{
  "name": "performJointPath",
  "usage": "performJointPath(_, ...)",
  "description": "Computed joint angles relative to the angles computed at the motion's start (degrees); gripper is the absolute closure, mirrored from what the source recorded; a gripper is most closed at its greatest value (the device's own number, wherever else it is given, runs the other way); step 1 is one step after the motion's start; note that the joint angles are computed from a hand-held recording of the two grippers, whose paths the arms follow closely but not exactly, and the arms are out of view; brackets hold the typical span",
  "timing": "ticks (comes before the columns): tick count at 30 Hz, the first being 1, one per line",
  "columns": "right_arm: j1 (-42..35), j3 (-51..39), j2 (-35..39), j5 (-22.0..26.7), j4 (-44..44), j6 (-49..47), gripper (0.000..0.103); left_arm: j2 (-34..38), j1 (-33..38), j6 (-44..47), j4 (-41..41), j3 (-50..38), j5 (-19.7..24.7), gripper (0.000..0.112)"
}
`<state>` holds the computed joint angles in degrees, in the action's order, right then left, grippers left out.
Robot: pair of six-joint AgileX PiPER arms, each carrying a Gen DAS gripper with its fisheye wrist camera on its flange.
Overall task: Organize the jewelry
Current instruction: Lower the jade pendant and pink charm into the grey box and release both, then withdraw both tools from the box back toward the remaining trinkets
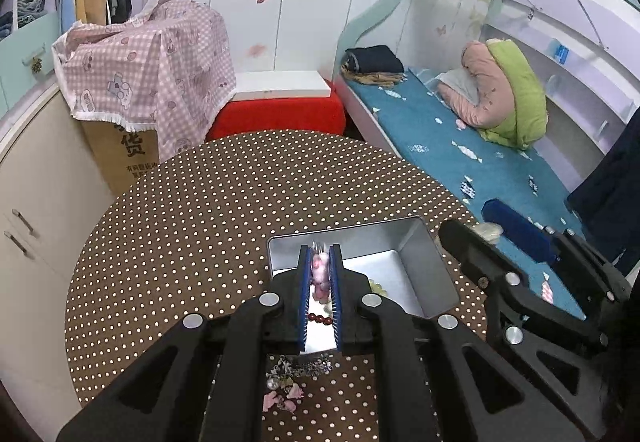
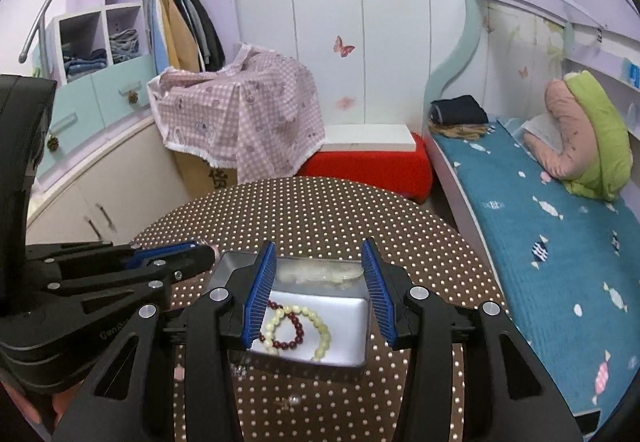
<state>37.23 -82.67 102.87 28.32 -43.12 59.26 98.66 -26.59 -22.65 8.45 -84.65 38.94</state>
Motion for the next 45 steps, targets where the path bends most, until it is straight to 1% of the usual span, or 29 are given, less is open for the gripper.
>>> performJointPath(1, -0.1, -0.4, 0.4, 0.4, 0.0, -0.2, 0.042, 0.5, 0.4, 0.2, -0.4, -0.4, 0.6, 0.099)
performJointPath(2, 0.2, -0.9, 0.8, 1.8, -1.9, 1.8, 0.032, 1.2, 0.9, 0.1, -0.6, -1.0, 1.2, 0.091)
performJointPath(3, -0.1, -0.9, 1.0, 2.4, -3.6, 3.7, 0.028, 1.5, 1.3, 0.5, -1.0, -1.3, 1.4, 0.076)
performJointPath(5, -1.1, -0.2, 0.7, 1.6, -2.9, 3.9, 0.025, 2.0, 2.1, 0.3, -1.2, -1.1, 1.3, 0.058)
performJointPath(7, -1.6, 0.0, 0.7, 1.6, -2.1, 3.7, 0.023, 1.8, 2.4, -0.2, -1.1, -0.3, 1.0, 0.057)
performJointPath(10, -1.8, 0.0, 1.4, 3.0, -1.5, 3.4, 0.023, 2.0, 2.6, -0.1, -1.2, 0.0, 1.2, 0.057)
performJointPath(14, -2.2, 1.5, 1.0, 2.1, -0.4, 3.3, 0.023, 2.0, 2.0, -0.2, -1.1, 0.6, 1.8, 0.057)
performJointPath(17, -1.7, 1.7, 1.1, 2.9, 0.7, 3.3, 0.023, 1.6, 1.4, -0.2, -1.0, 1.8, 1.5, 0.057)
performJointPath(23, 0.4, 4.4, -0.7, 4.6, 0.3, 6.2, 0.023, 0.4, 1.7, 0.8, -3.1, 3.9, 1.1, 0.057)
performJointPath(26, 1.8, 5.5, -1.7, 5.9, -1.0, 7.9, 0.023, -0.6, 1.0, 0.3, -2.5, 5.4, 1.3, 0.057)
performJointPath(29, 3.2, 6.5, -2.7, 6.1, -1.0, 9.0, 0.023, -2.4, 0.7, -0.3, -2.2, 8.0, 1.0, 0.057)
performJointPath(33, 5.8, 7.2, -3.3, 8.5, -1.9, 10.8, 0.02, -4.6, 0.7, -1.3, -1.7, 11.5, 0.7, 0.057)
performJointPath(34, 6.2, 7.3, -3.5, 8.8, -1.9, 10.9, 0.02, -5.2, 0.8, -1.5, -1.7, 12.4, 0.8, 0.056)
performJointPath(36, 7.4, 8.2, -4.1, 9.7, -2.6, 12.3, 0.019, -6.7, 0.8, -2.8, -0.9, 14.3, 0.6, 0.047)
performJointPath(39, 8.7, 9.7, -5.0, 10.2, -2.4, 12.8, 0.019, -9.6, 1.0, -4.6, 0.3, 17.8, -0.2, 0.045)
performJointPath(42, 9.9, 10.8, -5.5, 11.6, -2.0, 13.1, 0.018, -11.3, 1.2, -6.3, 1.1, 20.1, -0.2, 0.044)
performJointPath(45, 10.9, 12.7, -6.3, 11.7, -1.9, 13.6, 0.016, -12.6, 1.5, -7.4, 1.2, 22.5, -0.3, 0.044)
